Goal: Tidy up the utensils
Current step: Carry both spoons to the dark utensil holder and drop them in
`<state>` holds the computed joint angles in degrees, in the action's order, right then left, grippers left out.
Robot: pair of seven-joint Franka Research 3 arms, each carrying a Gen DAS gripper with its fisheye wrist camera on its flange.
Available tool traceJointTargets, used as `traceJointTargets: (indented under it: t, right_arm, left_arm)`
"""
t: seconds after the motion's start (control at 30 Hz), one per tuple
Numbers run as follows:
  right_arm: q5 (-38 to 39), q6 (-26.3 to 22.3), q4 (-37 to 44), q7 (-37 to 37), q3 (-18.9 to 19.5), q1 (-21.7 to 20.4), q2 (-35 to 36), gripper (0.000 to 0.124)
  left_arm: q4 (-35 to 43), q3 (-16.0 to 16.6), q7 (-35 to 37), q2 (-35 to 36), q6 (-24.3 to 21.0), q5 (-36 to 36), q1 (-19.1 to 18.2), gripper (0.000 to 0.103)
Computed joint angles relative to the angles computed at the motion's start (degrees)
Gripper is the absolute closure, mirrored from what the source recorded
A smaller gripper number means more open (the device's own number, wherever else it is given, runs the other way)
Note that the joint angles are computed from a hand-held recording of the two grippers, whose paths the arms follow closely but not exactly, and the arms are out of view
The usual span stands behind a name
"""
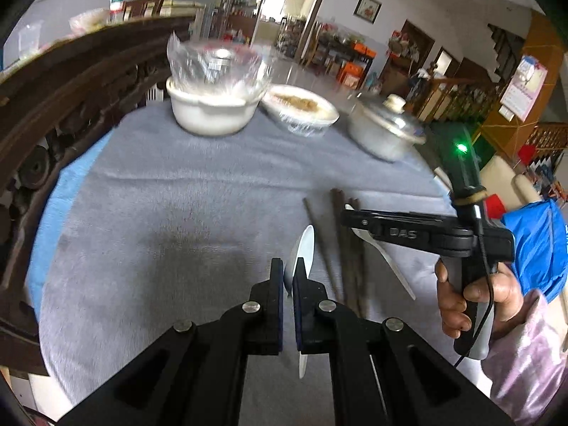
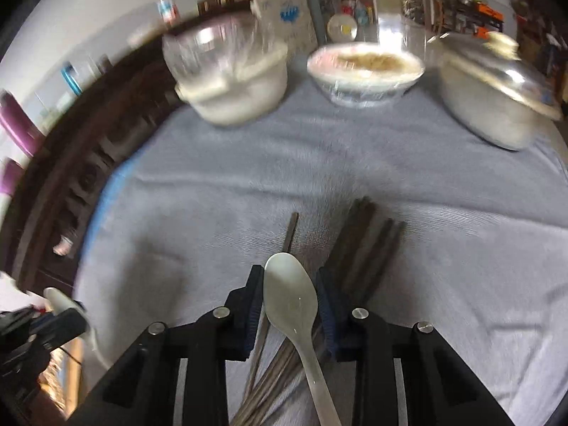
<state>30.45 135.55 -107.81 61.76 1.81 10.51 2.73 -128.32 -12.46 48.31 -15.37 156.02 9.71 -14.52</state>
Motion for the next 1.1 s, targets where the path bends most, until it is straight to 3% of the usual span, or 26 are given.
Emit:
traceJointTargets:
  t: [0.3, 0.63, 0.93, 1.1]
  right_arm:
    - [21.54, -0.29, -15.43, -9.79, -5.78, -0.61, -20.04, 0.092]
    - [45.14, 1.42, -30.34, -21.03, -11.3, 5.51, -39.88, 0.092]
    - [56.61, 7.25, -37.87, -25.7, -8.67, 7.63, -43.63, 0.092]
    - [54.44, 8.15, -40.34, -24.83, -7.59, 6.78, -43.76, 0.092]
  left_arm:
    - [-3.2, -5.96, -11.68, -9.13, 0.52, 9.18, 1.63, 0.098]
    - [-4.23, -11.3, -21.74, -17.85, -0.5, 16.69, 2.67, 0.098]
    - [-6.48, -13.06, -26.93, -19.32, -2.08, 17.98, 0.18, 0.098]
    - [-7.39, -13.68, -28.99, -18.58, -3.56, 18.87, -0.7, 0.098]
